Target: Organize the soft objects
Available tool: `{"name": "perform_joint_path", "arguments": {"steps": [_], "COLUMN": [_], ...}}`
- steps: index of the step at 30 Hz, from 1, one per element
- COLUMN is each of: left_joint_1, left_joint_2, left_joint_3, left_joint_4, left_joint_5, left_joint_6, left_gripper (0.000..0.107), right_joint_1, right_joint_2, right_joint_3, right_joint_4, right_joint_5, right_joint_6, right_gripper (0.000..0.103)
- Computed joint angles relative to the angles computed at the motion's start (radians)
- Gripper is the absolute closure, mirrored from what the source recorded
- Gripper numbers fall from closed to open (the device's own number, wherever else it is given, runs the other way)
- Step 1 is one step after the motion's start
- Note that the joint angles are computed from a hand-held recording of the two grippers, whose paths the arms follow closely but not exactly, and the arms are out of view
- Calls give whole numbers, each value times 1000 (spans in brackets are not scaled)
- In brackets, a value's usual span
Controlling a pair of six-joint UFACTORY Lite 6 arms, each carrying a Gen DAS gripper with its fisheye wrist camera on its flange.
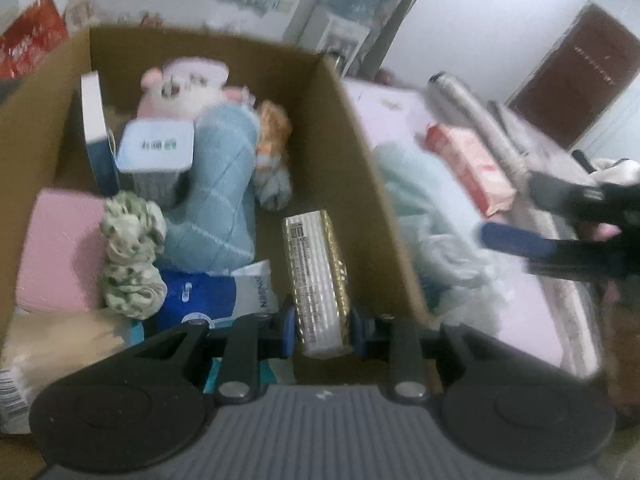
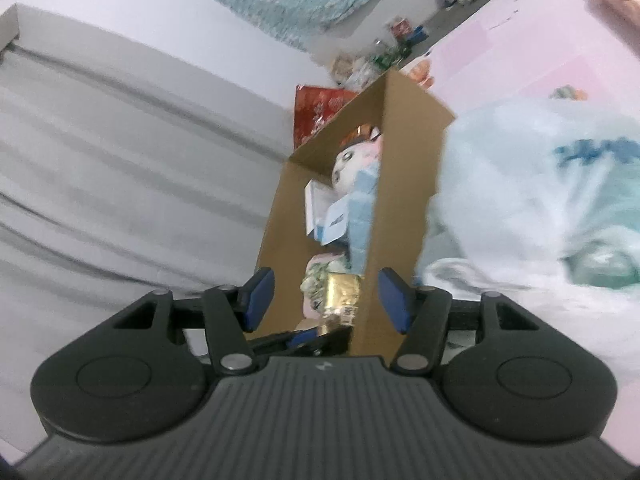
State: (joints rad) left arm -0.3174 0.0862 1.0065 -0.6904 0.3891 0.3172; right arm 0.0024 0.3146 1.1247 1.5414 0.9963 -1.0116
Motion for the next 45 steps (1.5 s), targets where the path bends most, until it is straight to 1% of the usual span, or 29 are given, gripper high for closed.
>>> {"name": "perform_joint_path", "arguments": {"steps": [4, 7, 9, 11, 12, 14, 16, 18, 20, 21, 22, 23, 24, 25, 26, 28, 29, 30, 31, 33, 34, 36, 38, 39, 42, 45], "left_joint_1": [36, 47, 44, 32, 25, 8, -25, -60, -100, -123, -152, -186, -232, -285, -343, -477, -540, -603, -660, -734, -762, -809, -831, -842, -878, -905], "left_joint_2": [120, 148, 135, 110, 92, 57, -1, -75, -170, -215, -258, -298, -338, -362, -383, -413, -413, -410, -410, -413, -410, -419, -413, -401, -337, -266], "left_joint_3": [54, 73, 74, 74, 69, 65, 50, 21, -26, -39, -48, -54, -57, -52, -53, -61, -65, -71, -77, -87, -90, -119, -133, -135, -137, -144], "left_joint_4": [-103, -120, -102, -62, -26, 79, 254, 431, 630, 735, 839, 944, 1049, 1153, 1258, 1462, 1543, 1619, 1677, 1730, 1752, 1813, 1863, 1892, 1993, 2060], "left_joint_5": [26, 46, 52, 52, 47, 38, 27, 14, -4, 5, 24, 54, 99, 148, 200, 315, 368, 422, 472, 540, 567, 603, 641, 677, 849, 1009], "left_joint_6": [99, 100, 75, 27, -12, -124, -333, -542, -752, -856, -961, -1066, -1170, -1275, -1380, -1589, -1694, -1798, -1879, -1968, -2005, -2075, -2111, -2133, -2237, -2326], "left_gripper": [78, 74, 67, 54, 53, 48, 45, 39, 28, 25, 17, 11, 9, 7, 5, 4, 4, 4, 4, 4, 4, 4, 4, 4, 4, 4], "right_joint_1": [-65, -95, -115, -121, -129, -138, -143, -140, -120, -102, -78, -57, -29, -9, -8, 24, 40, 62, 84, 112, 132, 166, 176, 166, 153, 146], "right_joint_2": [-18, -24, -31, -40, -48, -73, -110, -167, -238, -283, -335, -380, -435, -477, -511, -588, -621, -657, -698, -762, -795, -852, -893, -912, -948, -989], "right_joint_3": [-52, -75, -90, -104, -113, -132, -151, -168, -187, -202, -220, -239, -264, -284, -303, -348, -369, -392, -423, -469, -487, -525, -561, -576, -609, -629], "right_joint_4": [-9, -20, -30, -27, -28, -30, -40, -63, -89, -108, -132, -154, -183, -211, -237, -297, -328, -364, -390, -449, -505, -584, -599, -581, -548, -574], "right_joint_5": [23, 32, 40, 37, 42, 44, 31, -10, -91, -151, -220, -279, -343, -384, -398, -447, -468, -496, -528, -566, -585, -615, -612, -592, -555, -537], "right_joint_6": [-27, -34, -44, -52, -56, -62, -69, -79, -99, -111, -122, -131, -140, -140, -141, -132, -114, -90, -75, -22, 41, 135, 162, 152, 145, 182], "right_gripper": [44, 44, 44, 43, 43, 42, 41, 38, 33, 30, 28, 25, 21, 19, 15, 13, 10, 4, 2, 1, 1, 1, 1, 1, 1, 1]}}
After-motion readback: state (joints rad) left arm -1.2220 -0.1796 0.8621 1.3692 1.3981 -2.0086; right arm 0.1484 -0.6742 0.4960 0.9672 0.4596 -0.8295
